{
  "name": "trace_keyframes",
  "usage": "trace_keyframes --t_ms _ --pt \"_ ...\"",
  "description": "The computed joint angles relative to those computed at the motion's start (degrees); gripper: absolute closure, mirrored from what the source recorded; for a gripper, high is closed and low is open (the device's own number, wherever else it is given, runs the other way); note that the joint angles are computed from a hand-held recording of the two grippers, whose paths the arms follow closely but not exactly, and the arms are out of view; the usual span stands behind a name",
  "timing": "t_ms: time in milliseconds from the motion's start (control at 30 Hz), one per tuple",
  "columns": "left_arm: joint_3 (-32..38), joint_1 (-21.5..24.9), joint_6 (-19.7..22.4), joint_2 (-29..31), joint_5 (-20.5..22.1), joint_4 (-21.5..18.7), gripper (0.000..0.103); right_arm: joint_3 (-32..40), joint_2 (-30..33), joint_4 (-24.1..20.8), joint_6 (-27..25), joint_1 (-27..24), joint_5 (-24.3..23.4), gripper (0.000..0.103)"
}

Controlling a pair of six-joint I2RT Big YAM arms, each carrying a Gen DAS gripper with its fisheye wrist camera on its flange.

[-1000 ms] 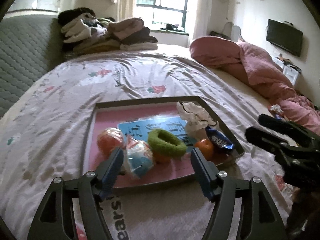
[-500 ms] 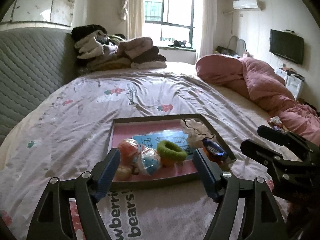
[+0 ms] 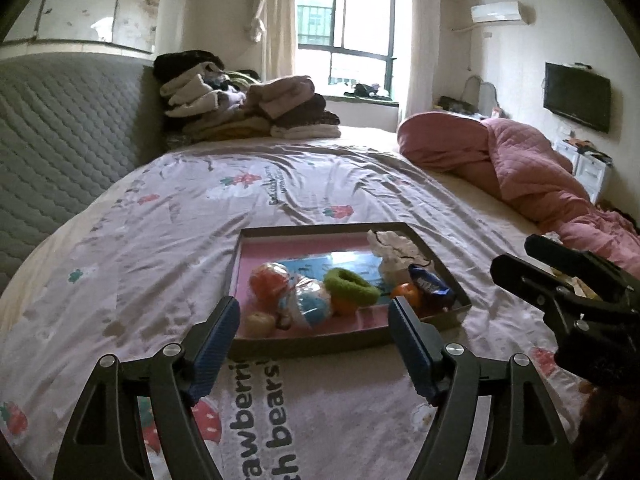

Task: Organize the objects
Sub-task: 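Withdraw both open tools back from the pink tray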

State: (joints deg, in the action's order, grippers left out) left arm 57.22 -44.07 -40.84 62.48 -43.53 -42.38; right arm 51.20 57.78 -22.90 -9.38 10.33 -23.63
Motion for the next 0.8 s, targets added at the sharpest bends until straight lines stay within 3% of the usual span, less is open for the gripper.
trace_keyframes --t_ms 800 --pt "-4.0 -2.8 -5.7 -2.3 -3.7 -1.7 0.026 -3.8 -1.9 0.5 0.1 3.3 6.4 0.036"
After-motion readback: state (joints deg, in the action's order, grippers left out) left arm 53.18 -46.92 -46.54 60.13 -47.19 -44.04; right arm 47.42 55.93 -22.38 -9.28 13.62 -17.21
